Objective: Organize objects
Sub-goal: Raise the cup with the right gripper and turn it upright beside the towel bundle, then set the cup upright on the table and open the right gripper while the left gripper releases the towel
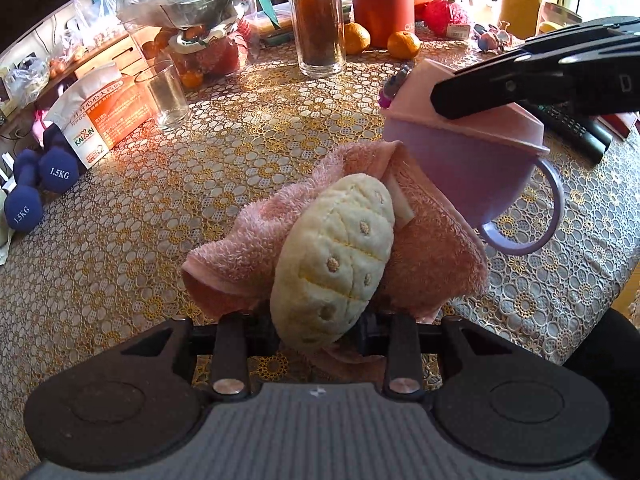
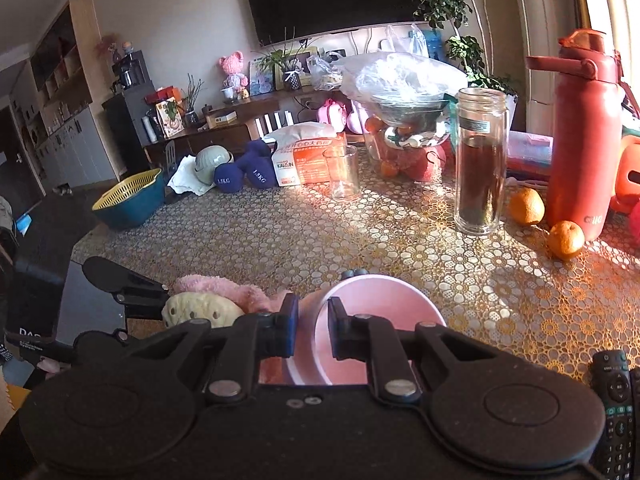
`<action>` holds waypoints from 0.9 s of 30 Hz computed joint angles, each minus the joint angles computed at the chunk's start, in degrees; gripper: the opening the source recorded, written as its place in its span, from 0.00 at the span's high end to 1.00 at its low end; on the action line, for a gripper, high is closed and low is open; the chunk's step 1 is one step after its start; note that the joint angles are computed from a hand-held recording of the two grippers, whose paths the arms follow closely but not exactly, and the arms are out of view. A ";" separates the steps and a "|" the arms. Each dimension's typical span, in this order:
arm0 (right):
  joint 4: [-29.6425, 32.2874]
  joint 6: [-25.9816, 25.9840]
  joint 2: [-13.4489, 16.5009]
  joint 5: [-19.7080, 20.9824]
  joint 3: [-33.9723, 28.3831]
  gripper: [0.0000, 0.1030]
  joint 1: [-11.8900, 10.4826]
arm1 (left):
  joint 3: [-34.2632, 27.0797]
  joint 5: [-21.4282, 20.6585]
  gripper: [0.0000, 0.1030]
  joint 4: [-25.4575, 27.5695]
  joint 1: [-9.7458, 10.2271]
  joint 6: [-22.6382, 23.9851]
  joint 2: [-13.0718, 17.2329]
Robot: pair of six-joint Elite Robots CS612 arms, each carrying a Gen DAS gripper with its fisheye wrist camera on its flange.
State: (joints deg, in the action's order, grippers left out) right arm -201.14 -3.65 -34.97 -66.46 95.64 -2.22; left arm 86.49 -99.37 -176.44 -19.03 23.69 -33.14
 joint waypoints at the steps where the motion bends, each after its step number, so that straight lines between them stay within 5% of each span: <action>1: 0.95 -0.84 0.02 -0.47 -0.46 0.85 0.39 | -0.09 -0.70 0.68 0.14 0.18 -0.74 0.02; 15: 7.08 -2.24 -0.56 -3.00 -1.44 0.74 2.31 | 1.58 -8.66 0.48 -2.68 2.52 -8.40 -0.90; 27: 0.20 0.43 -2.98 -4.21 4.10 0.54 2.11 | 7.03 -9.32 0.38 -11.77 2.34 -13.70 -3.32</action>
State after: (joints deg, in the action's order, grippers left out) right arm -200.95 -3.22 -37.96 -70.68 99.74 -0.11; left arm 93.52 -108.69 -188.21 -16.69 9.99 -36.46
